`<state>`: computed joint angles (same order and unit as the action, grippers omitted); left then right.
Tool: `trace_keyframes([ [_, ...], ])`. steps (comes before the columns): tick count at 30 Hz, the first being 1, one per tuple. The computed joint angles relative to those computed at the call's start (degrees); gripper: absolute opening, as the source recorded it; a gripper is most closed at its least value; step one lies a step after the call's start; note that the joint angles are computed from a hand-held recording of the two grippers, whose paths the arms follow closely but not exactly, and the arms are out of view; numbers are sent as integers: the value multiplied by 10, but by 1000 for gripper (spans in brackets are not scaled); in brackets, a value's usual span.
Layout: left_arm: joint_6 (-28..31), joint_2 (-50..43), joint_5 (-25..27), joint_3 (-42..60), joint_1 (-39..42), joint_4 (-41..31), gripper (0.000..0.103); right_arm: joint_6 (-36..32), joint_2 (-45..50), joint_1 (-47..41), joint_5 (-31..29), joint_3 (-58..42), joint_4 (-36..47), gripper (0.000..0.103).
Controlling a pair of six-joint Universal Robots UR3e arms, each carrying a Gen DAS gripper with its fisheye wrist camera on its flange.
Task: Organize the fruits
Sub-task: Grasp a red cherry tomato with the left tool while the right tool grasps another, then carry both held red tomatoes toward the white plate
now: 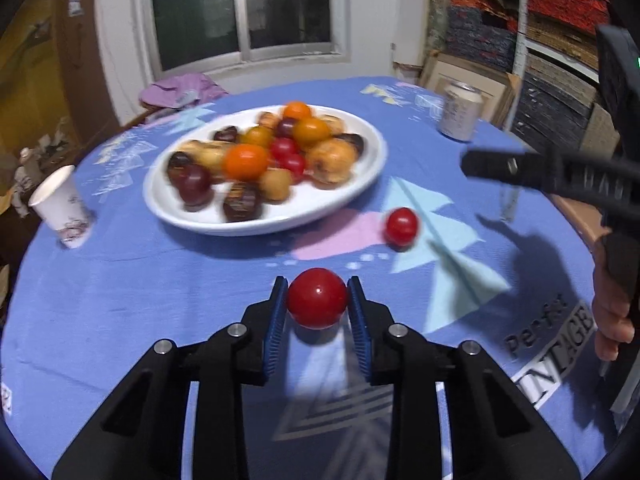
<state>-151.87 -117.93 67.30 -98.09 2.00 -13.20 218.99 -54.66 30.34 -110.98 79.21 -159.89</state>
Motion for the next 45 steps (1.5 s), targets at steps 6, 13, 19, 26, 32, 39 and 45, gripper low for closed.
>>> trace_keyframes([
  [6,-17,-12,-11,22,56,-17,30,-62,98,38,-49,-157,108,62],
  [13,-27,-30,-20,52,62,-26,30,-68,161,39,-47,-269,197,50],
  [19,-32,-43,-7,66,56,-35,30,-53,185,32,-28,-315,235,41],
  [26,-39,-52,4,74,51,-32,30,-50,189,28,-16,-321,244,33],
  [32,-40,-48,5,62,52,-17,30,-47,183,28,-18,-309,234,32],
  [39,-43,-32,-1,37,57,11,30,-38,134,67,-69,-231,170,32],
  [45,-46,9,-24,-25,70,54,30,-27,121,131,-135,-203,138,32],
])
